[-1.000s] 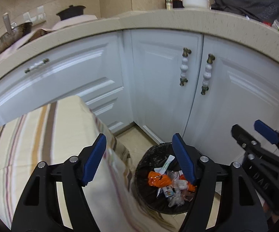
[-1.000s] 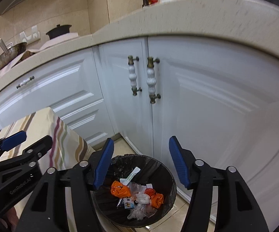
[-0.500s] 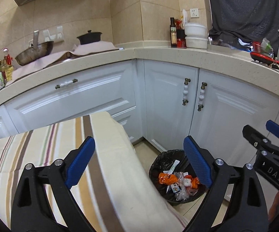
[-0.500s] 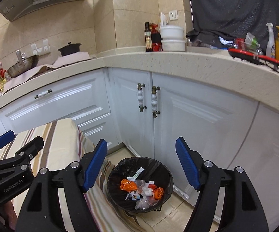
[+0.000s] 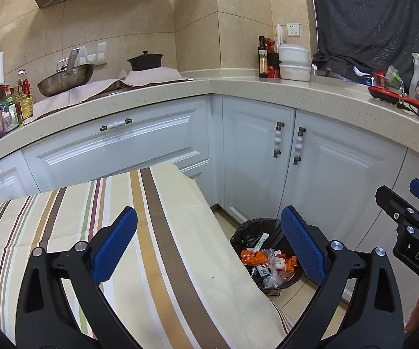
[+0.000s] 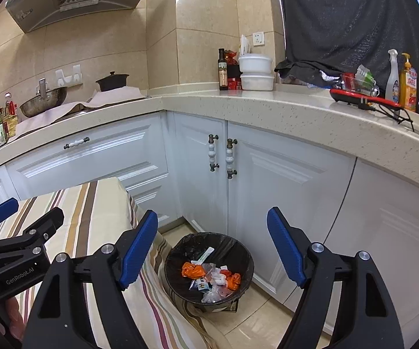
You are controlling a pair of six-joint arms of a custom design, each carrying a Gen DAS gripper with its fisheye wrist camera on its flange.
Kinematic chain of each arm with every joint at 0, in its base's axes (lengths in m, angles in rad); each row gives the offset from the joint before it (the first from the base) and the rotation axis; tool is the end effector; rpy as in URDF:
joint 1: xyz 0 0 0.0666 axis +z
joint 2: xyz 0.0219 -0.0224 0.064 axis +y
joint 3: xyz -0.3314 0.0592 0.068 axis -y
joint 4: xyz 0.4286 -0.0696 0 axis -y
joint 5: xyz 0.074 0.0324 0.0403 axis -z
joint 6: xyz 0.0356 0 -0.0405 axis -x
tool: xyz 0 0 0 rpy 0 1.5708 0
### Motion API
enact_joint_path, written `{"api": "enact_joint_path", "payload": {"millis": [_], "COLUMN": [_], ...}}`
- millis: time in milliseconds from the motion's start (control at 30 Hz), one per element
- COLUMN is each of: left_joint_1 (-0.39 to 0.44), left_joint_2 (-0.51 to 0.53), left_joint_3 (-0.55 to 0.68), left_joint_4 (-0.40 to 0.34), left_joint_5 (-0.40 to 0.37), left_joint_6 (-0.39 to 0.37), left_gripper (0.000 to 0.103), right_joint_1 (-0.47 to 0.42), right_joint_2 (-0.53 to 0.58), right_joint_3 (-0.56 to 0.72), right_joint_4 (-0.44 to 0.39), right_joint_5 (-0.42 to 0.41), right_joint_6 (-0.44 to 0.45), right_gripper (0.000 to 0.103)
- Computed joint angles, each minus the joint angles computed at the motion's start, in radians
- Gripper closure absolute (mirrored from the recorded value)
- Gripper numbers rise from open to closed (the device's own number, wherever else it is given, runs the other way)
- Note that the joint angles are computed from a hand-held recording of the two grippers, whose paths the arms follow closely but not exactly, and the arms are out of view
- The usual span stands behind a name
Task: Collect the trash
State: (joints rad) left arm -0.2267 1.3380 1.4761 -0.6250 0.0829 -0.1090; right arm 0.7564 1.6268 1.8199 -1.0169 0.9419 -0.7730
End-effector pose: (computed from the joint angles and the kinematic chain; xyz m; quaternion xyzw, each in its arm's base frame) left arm 0.5184 -0.1230 0.4763 0.1641 0.8404 -0.0658 0.5124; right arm 0.4516 0.3860 0.4701 0.1724 0.8283 -0.0797 0.5271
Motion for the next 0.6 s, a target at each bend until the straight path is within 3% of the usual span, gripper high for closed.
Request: {"api": "enact_joint_path", "payload": {"millis": [600], "left_joint_1": [0.014], "left_joint_2": [-0.035], "left_joint_3": [-0.021], "left_joint_4": [0.012], "left_joint_5": [0.036], "left_joint_6": [0.017], "left_gripper": [0.006], "right_joint_1": [0.032], "right_joint_2": [0.010], "right_joint_3": [0.026], "right_joint_4": [-0.020], "right_joint_5": [0.052], "right_joint_6": [0.002], "right_gripper": [0.027]}}
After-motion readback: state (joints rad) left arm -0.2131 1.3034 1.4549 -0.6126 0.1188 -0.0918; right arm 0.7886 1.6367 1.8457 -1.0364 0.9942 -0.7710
